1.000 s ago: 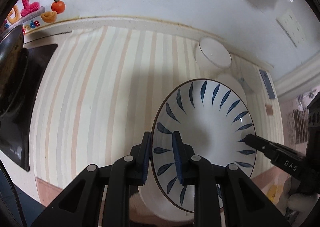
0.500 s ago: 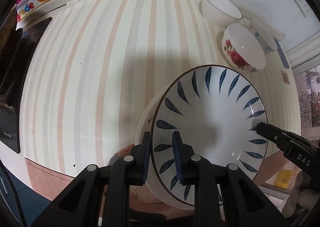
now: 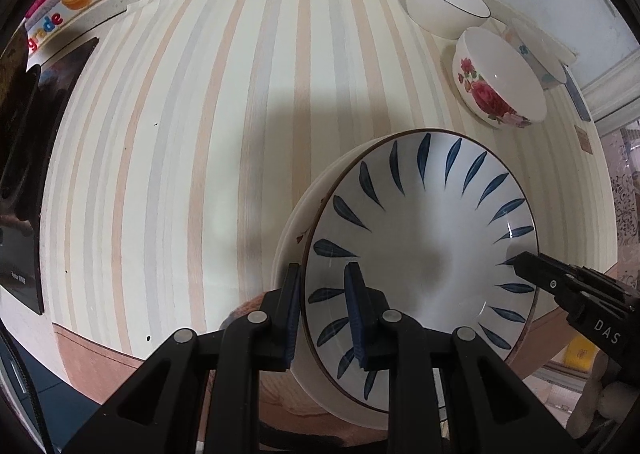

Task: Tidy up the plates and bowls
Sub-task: 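Lift the three stacked plates together with both tools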

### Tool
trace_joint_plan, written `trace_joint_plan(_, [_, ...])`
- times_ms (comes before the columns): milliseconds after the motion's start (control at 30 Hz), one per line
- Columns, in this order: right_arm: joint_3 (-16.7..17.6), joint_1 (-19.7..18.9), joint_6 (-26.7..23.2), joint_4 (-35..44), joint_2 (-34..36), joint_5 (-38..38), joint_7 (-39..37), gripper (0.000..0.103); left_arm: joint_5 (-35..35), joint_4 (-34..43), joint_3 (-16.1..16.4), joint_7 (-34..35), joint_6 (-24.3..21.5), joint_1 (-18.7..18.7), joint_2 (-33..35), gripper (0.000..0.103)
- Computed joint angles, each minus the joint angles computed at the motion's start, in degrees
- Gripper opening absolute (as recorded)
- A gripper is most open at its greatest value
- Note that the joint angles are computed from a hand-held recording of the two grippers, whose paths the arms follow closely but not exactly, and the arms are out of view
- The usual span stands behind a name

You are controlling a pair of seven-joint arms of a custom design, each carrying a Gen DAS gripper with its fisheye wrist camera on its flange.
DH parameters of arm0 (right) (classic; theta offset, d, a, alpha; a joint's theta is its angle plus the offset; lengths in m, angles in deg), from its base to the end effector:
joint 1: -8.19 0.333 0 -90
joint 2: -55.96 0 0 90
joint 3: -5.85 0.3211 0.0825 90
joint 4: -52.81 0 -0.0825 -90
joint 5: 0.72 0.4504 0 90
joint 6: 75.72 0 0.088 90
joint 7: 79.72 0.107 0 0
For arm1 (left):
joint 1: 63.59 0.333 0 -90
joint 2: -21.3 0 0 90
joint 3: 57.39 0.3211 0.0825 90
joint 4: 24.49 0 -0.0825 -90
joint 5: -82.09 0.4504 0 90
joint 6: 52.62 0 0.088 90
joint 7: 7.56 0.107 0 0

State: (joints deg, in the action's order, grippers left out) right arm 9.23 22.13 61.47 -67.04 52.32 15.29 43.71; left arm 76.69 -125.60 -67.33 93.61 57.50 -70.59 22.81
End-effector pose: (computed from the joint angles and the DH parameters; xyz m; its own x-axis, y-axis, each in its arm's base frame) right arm 0.5941 0.1881 0.4656 -0.3756 -0.8421 -0.3870 -0.8775 0.4574 -0.1437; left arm 0.6198 -0.1947 0.5399 -0.4507 -0.8900 0.0695 -0.8872 0.4379 -0.1455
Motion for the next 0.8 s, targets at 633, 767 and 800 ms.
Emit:
trace_joint_plan(633, [-0.27, -0.16, -4.90, 1.76, 0.20, 4.27, 1.07, 0.039, 1.98, 3.24, -0.44, -2.58, -3.77, -0.14, 2.69, 0.020])
trace_joint_plan(767, [-0.03, -0.14, -4.95, 1.34, -1.02, 2.26, 3.08, 0.039, 1.96, 2.81, -0.17, -2.08, -4.15, 0.19, 1.29, 0.020])
trace_joint_plan(800, [0.08, -0.06, -5.32, 1.42, -1.43, 1.98, 3.44, 0.039, 1.76, 2.92, -0.10, -1.95, -4.67, 0.27, 0.96, 0.020])
